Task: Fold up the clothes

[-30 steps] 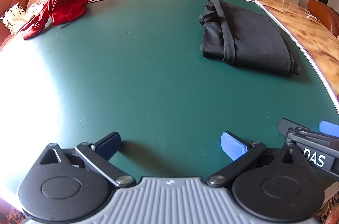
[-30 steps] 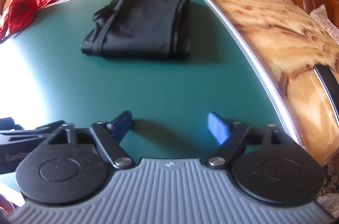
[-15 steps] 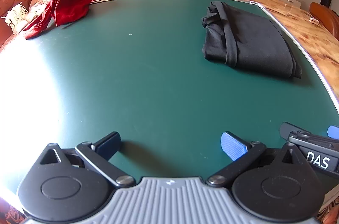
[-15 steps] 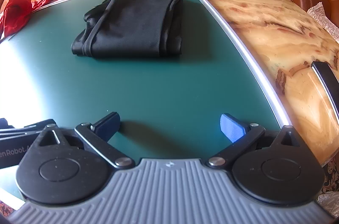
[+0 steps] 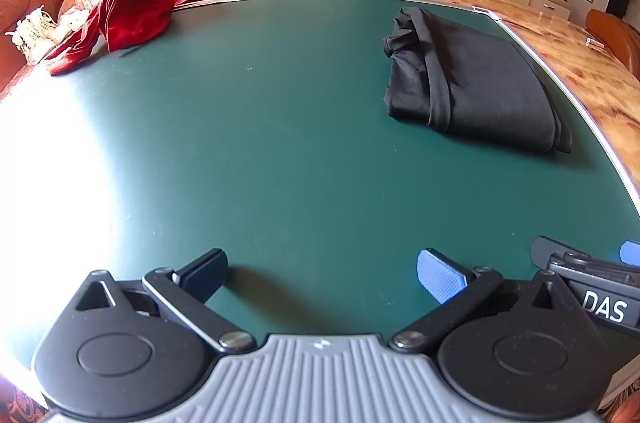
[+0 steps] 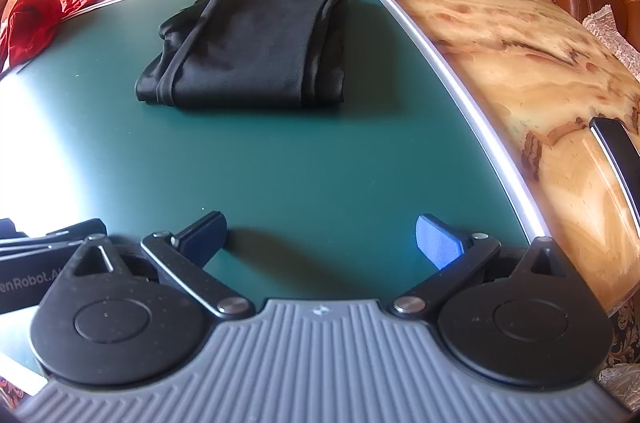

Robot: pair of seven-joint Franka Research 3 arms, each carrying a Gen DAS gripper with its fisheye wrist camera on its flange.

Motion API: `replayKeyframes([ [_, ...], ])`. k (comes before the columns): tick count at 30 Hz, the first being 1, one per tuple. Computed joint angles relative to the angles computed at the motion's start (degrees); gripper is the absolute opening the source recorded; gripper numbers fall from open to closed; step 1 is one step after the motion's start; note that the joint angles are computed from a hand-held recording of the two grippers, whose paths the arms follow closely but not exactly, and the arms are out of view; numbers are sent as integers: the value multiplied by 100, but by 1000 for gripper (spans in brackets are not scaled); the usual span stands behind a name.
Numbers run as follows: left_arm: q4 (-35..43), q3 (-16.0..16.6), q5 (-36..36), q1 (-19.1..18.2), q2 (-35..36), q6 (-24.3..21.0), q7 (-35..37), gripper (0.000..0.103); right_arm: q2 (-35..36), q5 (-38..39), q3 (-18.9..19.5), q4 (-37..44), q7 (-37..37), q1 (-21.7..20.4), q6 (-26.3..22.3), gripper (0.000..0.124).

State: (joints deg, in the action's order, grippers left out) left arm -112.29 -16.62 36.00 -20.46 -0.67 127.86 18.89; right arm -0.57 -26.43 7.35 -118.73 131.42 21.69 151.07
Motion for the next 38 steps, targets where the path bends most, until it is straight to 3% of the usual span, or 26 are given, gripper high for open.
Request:
replayKeyframes([
  [38,-42,1,92,0,-9,62,-50,103,0,-33,-7,-14,14,-6,48,103],
])
